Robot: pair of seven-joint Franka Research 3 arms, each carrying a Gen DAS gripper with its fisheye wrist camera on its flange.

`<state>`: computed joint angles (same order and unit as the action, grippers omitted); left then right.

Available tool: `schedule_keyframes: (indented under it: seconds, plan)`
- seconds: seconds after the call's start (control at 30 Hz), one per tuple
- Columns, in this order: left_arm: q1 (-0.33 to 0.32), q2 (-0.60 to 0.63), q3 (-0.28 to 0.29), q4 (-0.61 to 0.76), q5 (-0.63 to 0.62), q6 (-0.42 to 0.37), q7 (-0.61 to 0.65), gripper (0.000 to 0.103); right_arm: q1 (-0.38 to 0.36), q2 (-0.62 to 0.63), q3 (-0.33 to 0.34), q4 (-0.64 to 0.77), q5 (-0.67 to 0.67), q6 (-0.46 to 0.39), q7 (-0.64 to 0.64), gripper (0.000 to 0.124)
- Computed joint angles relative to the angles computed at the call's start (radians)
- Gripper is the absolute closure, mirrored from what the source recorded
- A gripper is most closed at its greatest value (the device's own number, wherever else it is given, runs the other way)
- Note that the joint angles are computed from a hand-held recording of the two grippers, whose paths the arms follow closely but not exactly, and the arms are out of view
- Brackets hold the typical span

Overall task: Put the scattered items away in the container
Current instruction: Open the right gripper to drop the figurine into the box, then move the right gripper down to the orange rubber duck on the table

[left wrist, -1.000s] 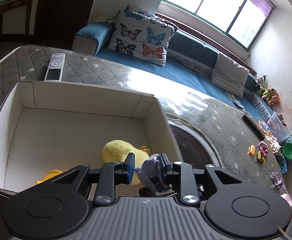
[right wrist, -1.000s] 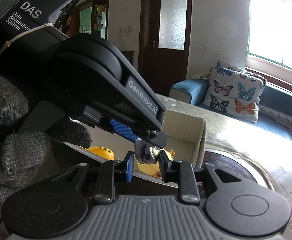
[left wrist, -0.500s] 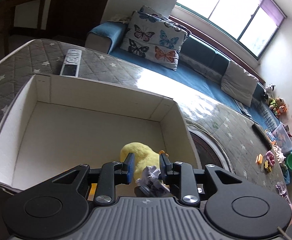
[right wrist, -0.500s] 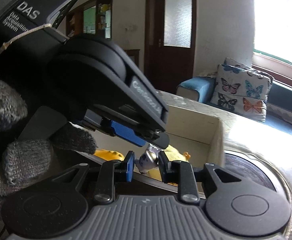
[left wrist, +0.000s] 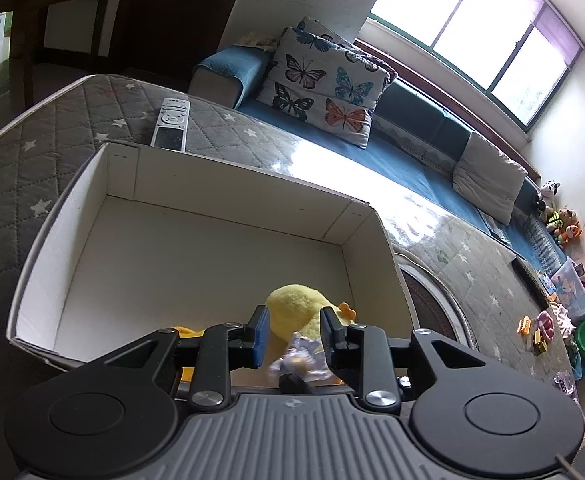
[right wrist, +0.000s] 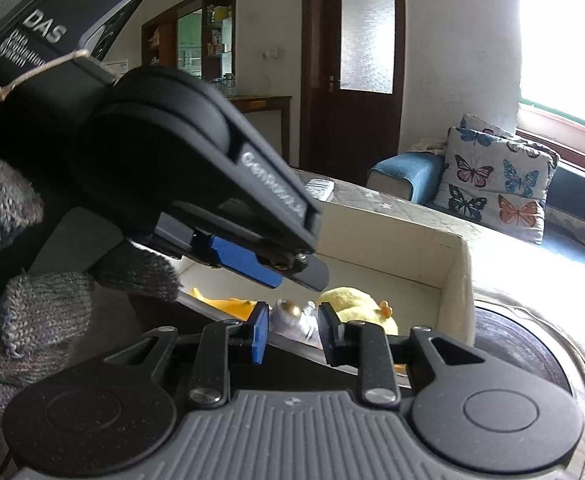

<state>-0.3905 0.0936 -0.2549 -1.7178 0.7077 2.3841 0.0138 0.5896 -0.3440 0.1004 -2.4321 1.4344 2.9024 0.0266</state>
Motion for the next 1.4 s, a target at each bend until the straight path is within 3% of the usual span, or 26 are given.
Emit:
schedule_keyframes:
  seconds: [0.3,0.4,0.57,0.73,1.4]
  plan:
    - [-0.002,-0.034,-0.012,-0.033,0.01,-0.004,-0.018,0.072,-0.001,-0.042,0.0,-0.034,-0.012,0.011,0.006,0.097]
    - [-0.006,-0.043,-0.02,-0.04,0.016,-0.008,-0.021,0.072,0.003,-0.08,-0.008,-0.065,-0.03,0.013,0.017,0.089]
    - [-0.015,-0.054,-0.033,-0.049,0.022,-0.019,-0.026,0.072,0.013,-0.149,-0.024,-0.125,-0.067,0.011,0.056,0.088]
    - [-0.028,-0.057,-0.044,-0.052,0.02,-0.038,-0.02,0.072,0.035,-0.214,-0.04,-0.185,-0.114,0.018,0.096,0.074]
    - [-0.057,-0.088,-0.074,-0.101,0.038,-0.071,-0.067,0.072,0.121,-0.385,-0.114,-0.375,-0.373,0.1,0.437,0.042]
